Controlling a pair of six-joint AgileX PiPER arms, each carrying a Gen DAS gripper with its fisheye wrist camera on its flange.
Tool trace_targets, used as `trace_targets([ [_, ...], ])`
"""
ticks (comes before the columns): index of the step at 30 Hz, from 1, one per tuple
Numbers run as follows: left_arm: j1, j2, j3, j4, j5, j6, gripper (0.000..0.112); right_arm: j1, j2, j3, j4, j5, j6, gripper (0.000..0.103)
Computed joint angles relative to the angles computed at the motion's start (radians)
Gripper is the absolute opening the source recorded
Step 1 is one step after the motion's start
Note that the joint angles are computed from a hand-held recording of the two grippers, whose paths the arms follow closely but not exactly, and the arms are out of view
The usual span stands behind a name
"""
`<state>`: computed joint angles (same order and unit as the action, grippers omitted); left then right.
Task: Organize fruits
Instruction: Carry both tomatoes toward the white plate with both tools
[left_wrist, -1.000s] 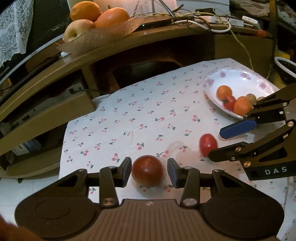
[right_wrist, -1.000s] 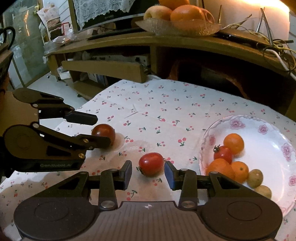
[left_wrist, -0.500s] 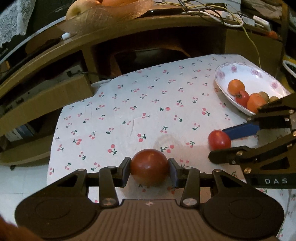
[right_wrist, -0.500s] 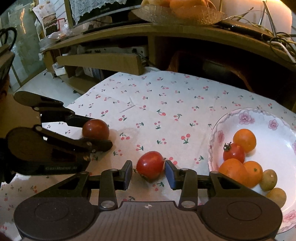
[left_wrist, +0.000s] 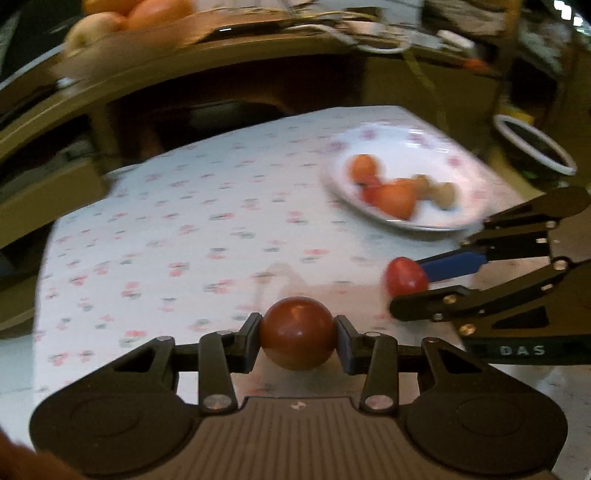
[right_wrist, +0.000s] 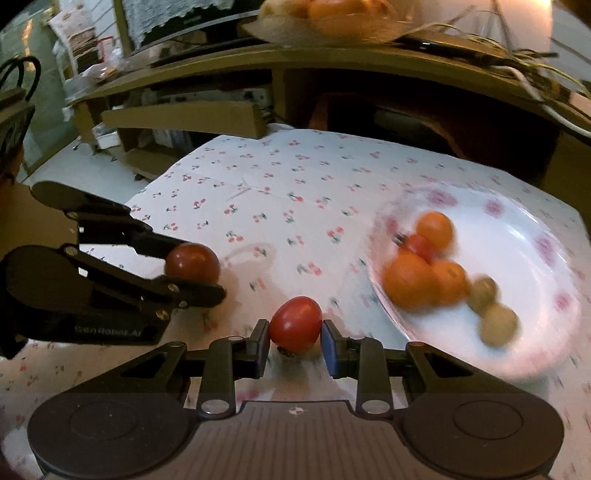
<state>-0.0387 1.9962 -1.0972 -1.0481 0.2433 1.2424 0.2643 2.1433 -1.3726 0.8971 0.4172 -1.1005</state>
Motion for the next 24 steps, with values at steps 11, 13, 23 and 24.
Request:
trace_targets([
  [11,-0.111,-0.009,0.033,-0.039,-0.009,0.064,0.047,-0.049,-0.170,0.284,-0.089,-0.143,0.074,0.031],
  [13,-0.126,-0.003,0.038,-0.021,-0.033,0.062,0.047,-0.051,-0.170,0.305,0.018,-0.160,-0.041,0.031],
  [23,-0.165,-0.010,0.051,0.053,-0.097,0.057,0.052,-0.070,-0.156,0.299,0.178,-0.133,-0.252,0.033],
  [24,-0.163,-0.010,0.051,0.053,-0.098,0.058,0.052,-0.072,-0.155,0.297,0.170,-0.127,-0.254,0.038],
])
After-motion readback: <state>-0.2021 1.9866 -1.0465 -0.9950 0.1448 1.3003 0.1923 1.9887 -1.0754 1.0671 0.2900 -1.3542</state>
